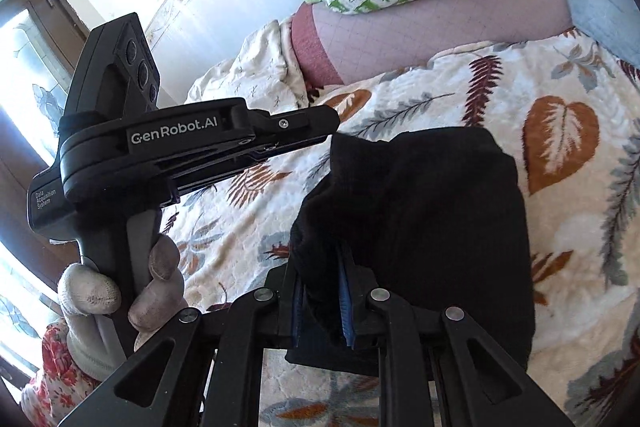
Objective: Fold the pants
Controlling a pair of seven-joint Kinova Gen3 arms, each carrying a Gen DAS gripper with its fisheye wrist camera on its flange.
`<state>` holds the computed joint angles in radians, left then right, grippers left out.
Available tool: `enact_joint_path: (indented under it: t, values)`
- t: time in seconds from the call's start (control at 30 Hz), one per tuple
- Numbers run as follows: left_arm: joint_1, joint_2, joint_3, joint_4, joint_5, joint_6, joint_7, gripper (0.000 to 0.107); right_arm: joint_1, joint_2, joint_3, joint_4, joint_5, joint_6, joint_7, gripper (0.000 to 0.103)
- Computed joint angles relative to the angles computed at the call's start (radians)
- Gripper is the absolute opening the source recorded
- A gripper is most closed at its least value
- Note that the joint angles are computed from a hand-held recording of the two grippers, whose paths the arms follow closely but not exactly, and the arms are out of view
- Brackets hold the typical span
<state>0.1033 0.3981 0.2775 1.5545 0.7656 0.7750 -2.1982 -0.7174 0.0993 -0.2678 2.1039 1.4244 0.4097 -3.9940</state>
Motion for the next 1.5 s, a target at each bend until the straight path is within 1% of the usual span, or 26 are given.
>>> enact_joint_path:
  t: [0.07,0.17,0.23,0.3,0.33,0.37,0.4,0.43,0.47,0.53,0.63,0.67,0.8,0.83,0.87,0.9,0.93,0.97,1.0,1.03,1.07,1.1,1.13,1.17,1.27,1.5]
  values:
    - [-0.021,0.009,0.001,0.016,0.022,-0.001,-0.019,0.01,0.004,0.036,0.005,-0.019,0.007,-0.028,-0.003,0.017]
    - [-0.031,0.017,-0.007,0.036,0.026,-0.014,-0.021,0.01,-0.012,0.081,0.016,-0.061,-0.052,-0.025,0.081,0.017]
    - [-0.04,0.013,-0.006,0.056,0.035,-0.028,-0.033,0.011,-0.044,0.096,0.022,-0.083,-0.093,0.027,0.159,0.018]
    - [-0.057,0.013,-0.002,0.07,0.056,-0.031,-0.049,0.014,-0.081,0.092,0.028,-0.085,-0.105,0.085,0.205,0.022]
    - [-0.062,0.016,-0.001,0.07,0.062,-0.026,-0.051,0.019,-0.099,0.089,0.032,-0.088,-0.129,0.112,0.243,0.029]
    - [-0.064,0.017,-0.001,0.071,0.068,-0.024,-0.052,0.024,-0.1,0.085,0.026,-0.087,-0.142,0.123,0.267,0.047]
    - [-0.065,0.019,-0.001,0.071,0.073,-0.025,-0.053,0.034,-0.085,0.077,0.002,-0.079,-0.141,0.131,0.276,0.059]
    - [-0.064,0.021,0.0,0.07,0.078,-0.026,-0.052,0.043,-0.089,0.072,-0.01,-0.074,-0.139,0.155,0.279,0.076]
    - [-0.062,0.025,0.001,0.067,0.084,-0.025,-0.048,0.046,-0.112,0.07,-0.011,-0.07,-0.13,0.195,0.275,0.079]
    - [-0.054,0.046,0.001,0.041,0.077,0.002,-0.029,0.054,-0.138,0.077,-0.026,-0.078,-0.139,0.272,0.314,0.079]
    - [-0.003,0.063,-0.011,0.009,0.012,0.0,0.019,0.055,-0.265,0.12,0.05,-0.115,-0.191,0.394,0.436,0.079]
    - [0.017,0.068,-0.015,0.0,-0.015,-0.006,0.038,0.055,-0.289,0.138,0.063,-0.135,-0.215,0.434,0.476,0.079]
    - [0.064,0.092,-0.001,-0.032,-0.096,-0.007,0.081,0.055,-0.278,0.217,0.018,-0.199,-0.239,0.567,0.554,0.079]
    - [0.092,0.084,-0.013,-0.033,-0.134,-0.026,0.088,0.049,-0.286,0.235,0.027,-0.213,-0.244,0.582,0.572,0.079]
    - [0.106,0.083,-0.017,-0.037,-0.157,-0.029,0.101,0.044,-0.288,0.248,0.034,-0.228,-0.253,0.586,0.596,0.077]
    - [0.1,0.09,-0.006,-0.046,-0.164,-0.015,0.108,0.035,-0.29,0.258,0.042,-0.234,-0.26,0.588,0.613,0.076]
    - [0.099,0.091,-0.001,-0.051,-0.171,-0.009,0.111,0.031,-0.299,0.264,0.062,-0.239,-0.276,0.583,0.629,0.064]
    - [0.097,0.09,0.004,-0.05,-0.178,-0.01,0.106,0.03,-0.291,0.258,0.067,-0.231,-0.283,0.562,0.628,0.035]
    - [0.095,0.089,0.008,-0.051,-0.182,-0.008,0.103,0.026,-0.264,0.243,0.059,-0.215,-0.292,0.525,0.611,0.028]
    - [0.087,0.09,0.013,-0.053,-0.18,-0.001,0.098,0.021,-0.254,0.22,0.07,-0.191,-0.287,0.485,0.578,0.023]
    - [0.073,0.09,0.022,-0.056,-0.168,0.01,0.088,0.02,-0.246,0.199,0.075,-0.17,-0.279,0.455,0.546,0.017]
    - [0.06,0.09,0.028,-0.057,-0.154,0.019,0.08,0.018,-0.231,0.179,0.076,-0.151,-0.273,0.42,0.523,0.016]
    - [0.05,0.086,0.032,-0.057,-0.142,0.026,0.07,0.015,-0.212,0.156,0.068,-0.131,-0.261,0.391,0.492,0.01]
    - [0.038,0.082,0.036,-0.055,-0.127,0.033,0.058,0.015,-0.212,0.144,0.072,-0.122,-0.256,0.378,0.477,0.007]
    - [0.016,0.062,0.035,-0.046,-0.091,0.045,0.03,0.011,-0.187,0.11,0.055,-0.108,-0.253,0.347,0.461,0.007]
    - [-0.054,0.013,0.016,-0.004,0.019,0.073,-0.052,0.01,-0.131,0.062,0.033,-0.11,-0.236,0.247,0.437,0.005]
